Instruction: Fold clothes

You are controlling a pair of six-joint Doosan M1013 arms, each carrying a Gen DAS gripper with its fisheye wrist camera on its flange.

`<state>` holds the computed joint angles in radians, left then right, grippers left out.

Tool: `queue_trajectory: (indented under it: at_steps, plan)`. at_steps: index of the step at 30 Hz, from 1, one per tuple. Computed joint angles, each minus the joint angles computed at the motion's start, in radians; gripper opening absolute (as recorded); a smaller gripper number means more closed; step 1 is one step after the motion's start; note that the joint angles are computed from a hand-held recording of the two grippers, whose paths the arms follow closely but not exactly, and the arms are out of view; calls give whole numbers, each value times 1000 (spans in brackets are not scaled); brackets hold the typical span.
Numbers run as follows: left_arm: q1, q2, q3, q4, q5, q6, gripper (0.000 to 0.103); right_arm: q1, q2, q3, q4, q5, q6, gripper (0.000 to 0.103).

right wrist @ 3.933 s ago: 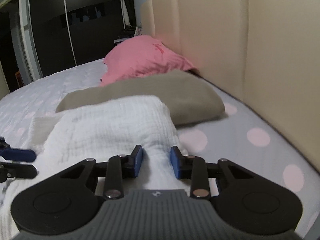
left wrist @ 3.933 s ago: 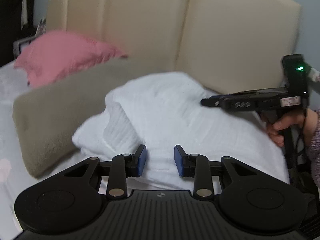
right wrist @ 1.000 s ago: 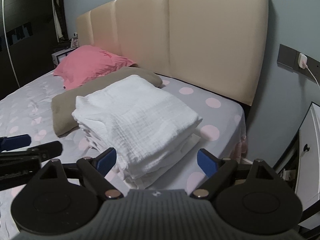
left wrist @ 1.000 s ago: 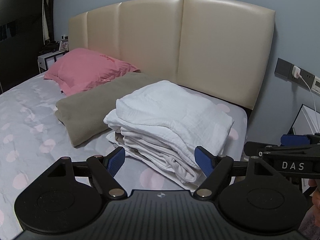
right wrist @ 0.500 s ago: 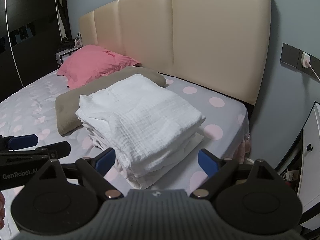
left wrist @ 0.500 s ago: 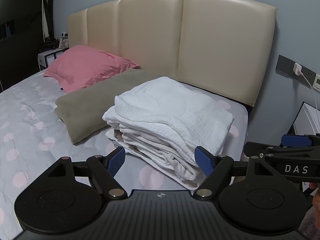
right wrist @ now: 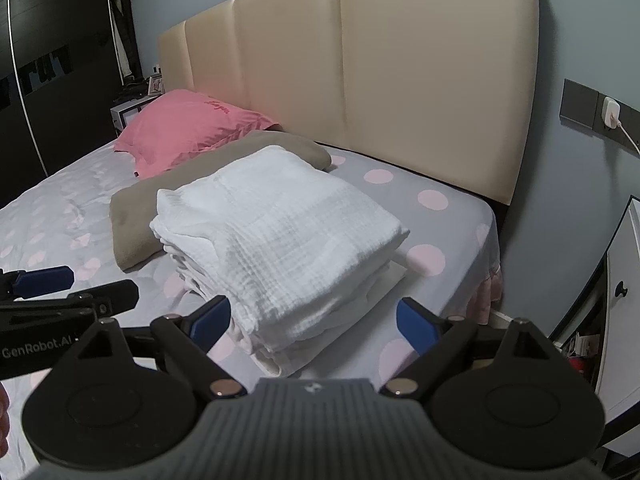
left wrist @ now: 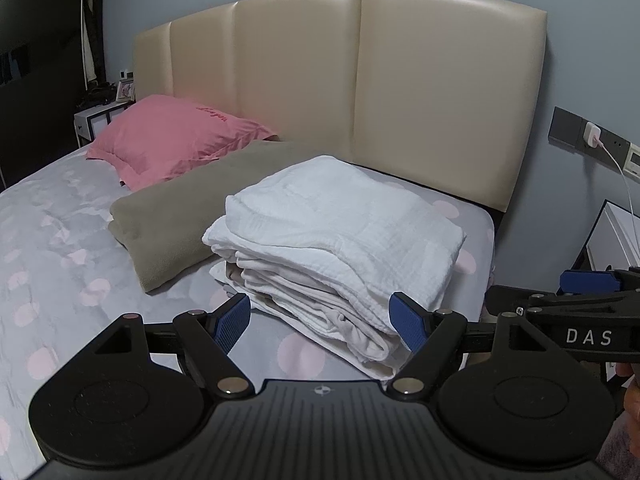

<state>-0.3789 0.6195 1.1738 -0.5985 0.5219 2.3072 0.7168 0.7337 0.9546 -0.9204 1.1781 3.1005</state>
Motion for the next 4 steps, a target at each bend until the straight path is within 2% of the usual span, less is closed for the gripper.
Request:
queue_trajectory:
  at_steps: [4]
  plan:
    - [0, -1, 1, -5, 0, 4, 76, 1, -2, 5, -5, -2, 4, 91]
